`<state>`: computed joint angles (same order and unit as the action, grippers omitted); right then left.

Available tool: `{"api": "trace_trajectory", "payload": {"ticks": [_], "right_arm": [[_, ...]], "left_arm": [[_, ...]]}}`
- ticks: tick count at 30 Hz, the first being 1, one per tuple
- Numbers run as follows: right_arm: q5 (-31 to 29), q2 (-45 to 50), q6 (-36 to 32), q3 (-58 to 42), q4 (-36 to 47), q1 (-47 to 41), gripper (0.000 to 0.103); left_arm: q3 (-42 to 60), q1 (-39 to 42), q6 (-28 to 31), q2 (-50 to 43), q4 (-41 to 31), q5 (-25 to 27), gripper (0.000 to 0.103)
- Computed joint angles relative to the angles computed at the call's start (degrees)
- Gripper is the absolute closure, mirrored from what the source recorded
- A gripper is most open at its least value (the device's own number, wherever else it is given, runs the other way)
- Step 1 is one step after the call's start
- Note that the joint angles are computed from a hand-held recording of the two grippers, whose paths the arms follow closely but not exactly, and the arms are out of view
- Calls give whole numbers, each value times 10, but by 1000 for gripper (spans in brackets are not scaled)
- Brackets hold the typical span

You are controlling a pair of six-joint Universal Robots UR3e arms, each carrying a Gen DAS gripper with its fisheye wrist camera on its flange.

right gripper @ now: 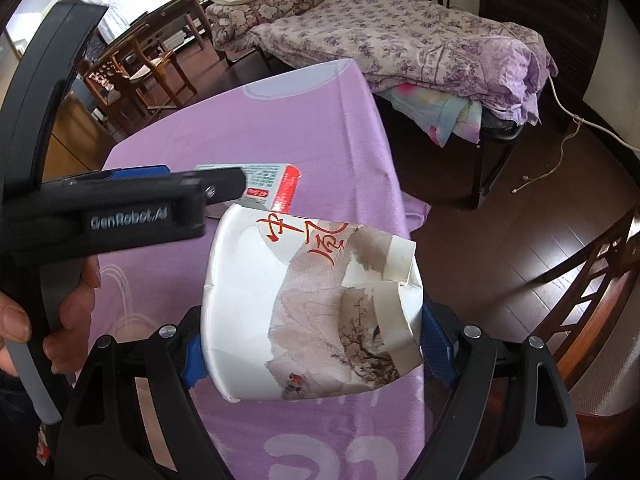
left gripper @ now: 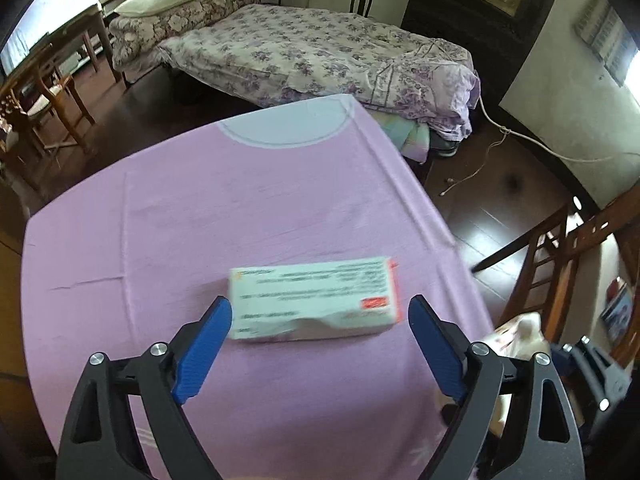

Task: Collect trash
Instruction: 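Grasp the white medicine box with the left gripper while the right holds the cup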

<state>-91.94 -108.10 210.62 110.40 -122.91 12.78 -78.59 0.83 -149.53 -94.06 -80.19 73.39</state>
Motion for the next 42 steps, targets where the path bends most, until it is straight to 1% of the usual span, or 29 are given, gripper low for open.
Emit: {"api": "trace_trajectory", "payload": {"ticks": [4,6,9,12,15,16,19,22,26,27,28,32,34,36,38,39,40,42], "right_arm": [[4,-25,4,19,4,-22,22],[2,-34,7,27,8,-30,22],[4,-44,6,36,9,-39,22],[8,-48,-2,40,11,-47,22],[14,-53,-8,44,11,-52,22],[12,-52,-7,43,12,-51,25],[12,-51,-8,41,15,-50,27],[7,-44,-5,35,13,-42,27],[-10,-9,-8,11,8,-9,26],[-15,-2,-7,5,10,-2,26],[-18,3,-3,1,10,4,26],[32,1,-7,9,-16,-4,25],[56,13,-17,9,-36,-1,25],[112,17,-32,19,-61,-9,20],[173,3,-47,43,-88,-34,16],[194,-2,-48,52,-102,-43,15],[232,-20,-50,73,-119,-68,12],[268,-41,-42,98,-142,-95,11]], "left_arm": [[42,-32,-56,-35,-21,22,15],[41,-47,-75,-39,-10,45,15],[30,-72,-93,-42,13,86,15],[18,-83,-96,-42,31,117,15],[-15,-98,-86,-31,79,170,14],[-30,-98,-77,-23,95,182,14],[-44,-78,-58,-9,100,192,13],[-74,-52,-24,10,113,206,14],[-94,-7,0,19,118,214,14],[-97,7,4,21,119,215,14],[-93,24,7,26,108,205,14],[-58,65,26,50,52,128,14],[-37,66,20,49,44,113,14],[-15,71,4,43,41,99,14],[7,81,-8,34,38,87,14],[14,85,-14,30,36,83,14],[17,93,-14,28,33,79,14],[22,98,-17,22,26,79,14]]}}
